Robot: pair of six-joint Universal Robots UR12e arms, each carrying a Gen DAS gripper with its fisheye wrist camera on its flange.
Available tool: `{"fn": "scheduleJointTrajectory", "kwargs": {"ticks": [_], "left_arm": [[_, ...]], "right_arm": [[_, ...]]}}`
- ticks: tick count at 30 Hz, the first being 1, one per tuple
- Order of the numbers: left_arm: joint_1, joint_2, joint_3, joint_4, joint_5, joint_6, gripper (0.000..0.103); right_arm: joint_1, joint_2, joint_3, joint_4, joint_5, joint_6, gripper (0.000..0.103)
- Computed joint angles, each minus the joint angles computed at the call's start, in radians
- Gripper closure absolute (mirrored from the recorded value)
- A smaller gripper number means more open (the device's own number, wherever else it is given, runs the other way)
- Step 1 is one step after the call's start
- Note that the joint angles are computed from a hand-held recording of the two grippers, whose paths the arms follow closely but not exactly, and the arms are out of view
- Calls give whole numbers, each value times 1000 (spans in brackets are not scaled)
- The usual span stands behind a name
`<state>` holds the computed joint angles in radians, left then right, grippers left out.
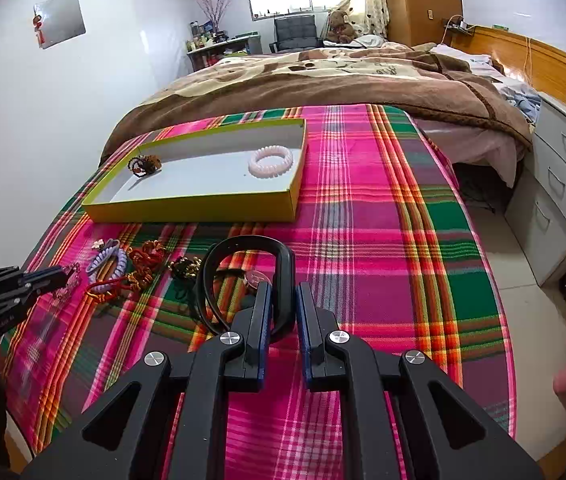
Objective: Organize jewelry
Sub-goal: 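Carry the watch band and brooch into the box with both grippers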
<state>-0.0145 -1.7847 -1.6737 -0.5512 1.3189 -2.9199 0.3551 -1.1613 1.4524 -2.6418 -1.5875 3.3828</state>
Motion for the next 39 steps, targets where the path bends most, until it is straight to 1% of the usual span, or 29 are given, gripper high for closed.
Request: {"fn": "scheduleJointTrajectory", "kwargs": {"ticks": [6, 12, 14, 17, 21, 26, 28, 30, 35, 39], "left_arm": [[8, 3, 7, 17, -8, -13, 96], [14, -14, 51, 28, -27, -32, 96], [14, -27, 78, 28, -28, -37, 96], [15, -46, 109, 31, -27, -42, 96], [13, -77, 157, 27, -30, -48, 96], [8, -124, 221, 5, -13, -69, 96], [8, -142, 244, -6, -17, -78, 96], [6, -163, 268, -19, -12, -85, 96], [2, -204, 314, -55, -14, -92, 96], [1, -229, 343, -73, -8, -100, 96]], "right_arm": [[3, 4, -13, -6, 5, -4, 90], [7, 24, -60, 0, 14, -19, 90], [6, 39, -90, 9, 32, -34, 90], [11, 65, -142, 43, 18, -62, 90], [8, 102, -206, 71, 38, -78, 90], [11, 186, -350, 164, 31, -104, 90], [9, 216, -400, 201, 44, -107, 90], [12, 249, -455, 244, 28, -115, 90], [13, 320, -566, 331, 41, -102, 90], [14, 359, -626, 374, 43, -97, 90]]}}
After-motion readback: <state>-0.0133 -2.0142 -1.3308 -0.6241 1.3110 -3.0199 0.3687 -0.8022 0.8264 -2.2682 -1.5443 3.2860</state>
